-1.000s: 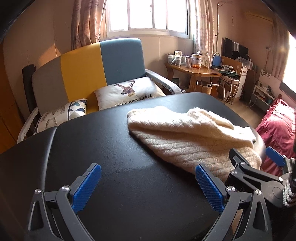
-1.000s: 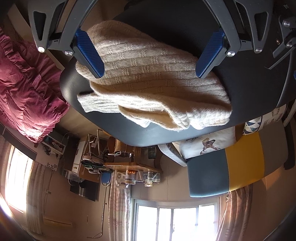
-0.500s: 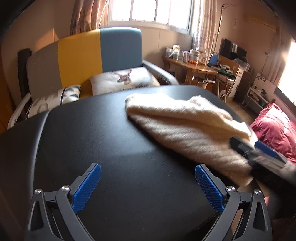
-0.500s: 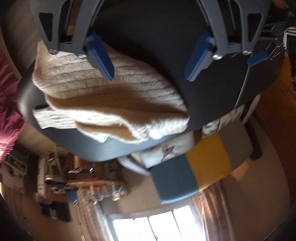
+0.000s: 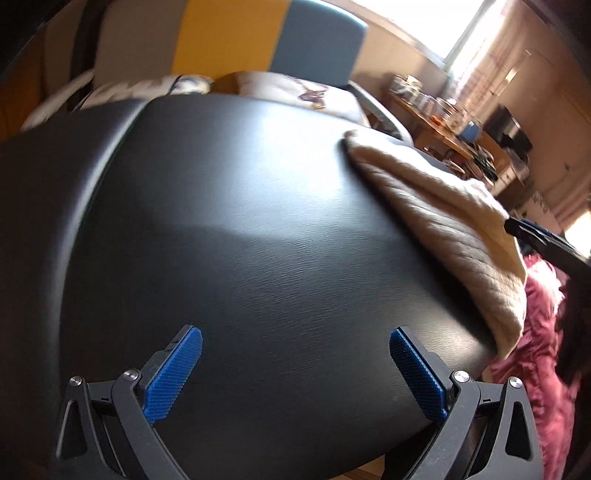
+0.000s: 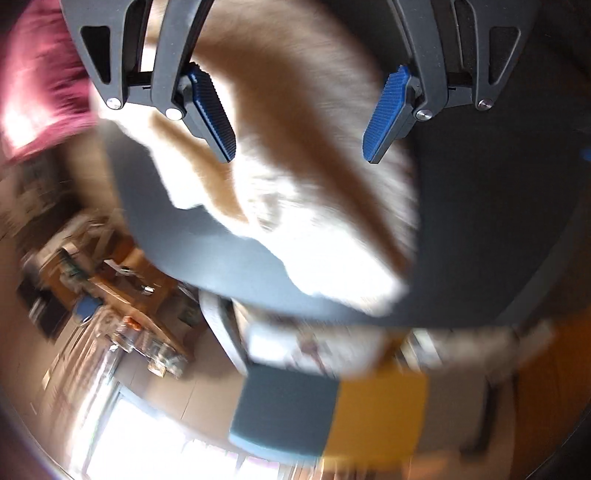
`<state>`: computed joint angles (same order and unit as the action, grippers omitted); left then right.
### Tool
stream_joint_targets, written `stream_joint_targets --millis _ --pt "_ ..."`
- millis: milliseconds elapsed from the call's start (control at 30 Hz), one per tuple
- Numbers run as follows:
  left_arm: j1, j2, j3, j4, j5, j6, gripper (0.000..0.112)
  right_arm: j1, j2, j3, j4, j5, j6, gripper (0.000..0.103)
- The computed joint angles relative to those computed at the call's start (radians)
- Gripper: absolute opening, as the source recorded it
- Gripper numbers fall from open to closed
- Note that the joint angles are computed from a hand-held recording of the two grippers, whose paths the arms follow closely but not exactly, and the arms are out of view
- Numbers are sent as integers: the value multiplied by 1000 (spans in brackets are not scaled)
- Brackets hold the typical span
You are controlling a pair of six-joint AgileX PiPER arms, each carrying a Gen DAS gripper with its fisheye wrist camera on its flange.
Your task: Fold clothes
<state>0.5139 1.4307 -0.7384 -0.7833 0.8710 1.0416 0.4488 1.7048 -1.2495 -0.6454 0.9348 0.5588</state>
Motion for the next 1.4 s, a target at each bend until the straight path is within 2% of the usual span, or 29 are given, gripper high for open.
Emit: stream_joint_targets --millis 33,67,100,267,367,433,567,633,700,767,833,900,967,1033,1100,1167,1233,1367,1400 --pt "19 12 -4 0 6 4 103 -6 48 -35 -4 35 -35 37" --pt "36 22 -8 1 10 4 103 -15 87 -61 5 55 -74 20" --pt "52 32 -12 3 14 5 103 -33 105 -76 33 53 -96 8" --pt "68 43 -18 1 1 20 103 -62 30 -69 -38 8 -70 7" --pt "38 45 -20 9 -13 6 103 -136 37 -165 -103 16 -49 7" --pt "10 53 -30 14 -13 -11 103 -212 79 -246 -127 38 -54 8" --pt "-54 36 -32 24 -9 -45 103 -383 261 -497 3 130 -133 8" --pt "-88 20 -34 32 -7 -55 103 -452 327 -554 70 165 -123 10" --pt "-120 5 -37 29 -8 -50 103 -521 329 -511 168 148 -123 15" --pt "-127 22 -56 -9 44 -20 103 -575 262 -384 247 57 -117 19" --pt "-139 74 -102 -40 120 -49 103 -591 148 -229 225 -45 -81 24" --pt "-164 113 -140 -53 161 -95 103 -567 -21 -43 181 -161 -65 25" --pt "-202 156 -186 -69 183 -146 103 -529 -198 112 253 -249 -171 30" --pt "-239 187 -228 -80 194 -191 103 -443 -337 223 343 -264 -307 39" --pt "-281 162 -226 -76 164 -209 103 -284 -424 305 299 -239 -301 42" --pt "-319 145 -223 -63 137 -224 103 -104 -441 356 200 -199 -205 45" --pt "-369 129 -214 -45 102 -259 103 68 -403 403 42 -157 -54 51" --pt "-327 145 -202 -66 168 -274 103 232 -247 458 -220 -64 211 52" --pt "-312 145 -194 -64 174 -276 103 239 -208 459 -256 -53 245 52"
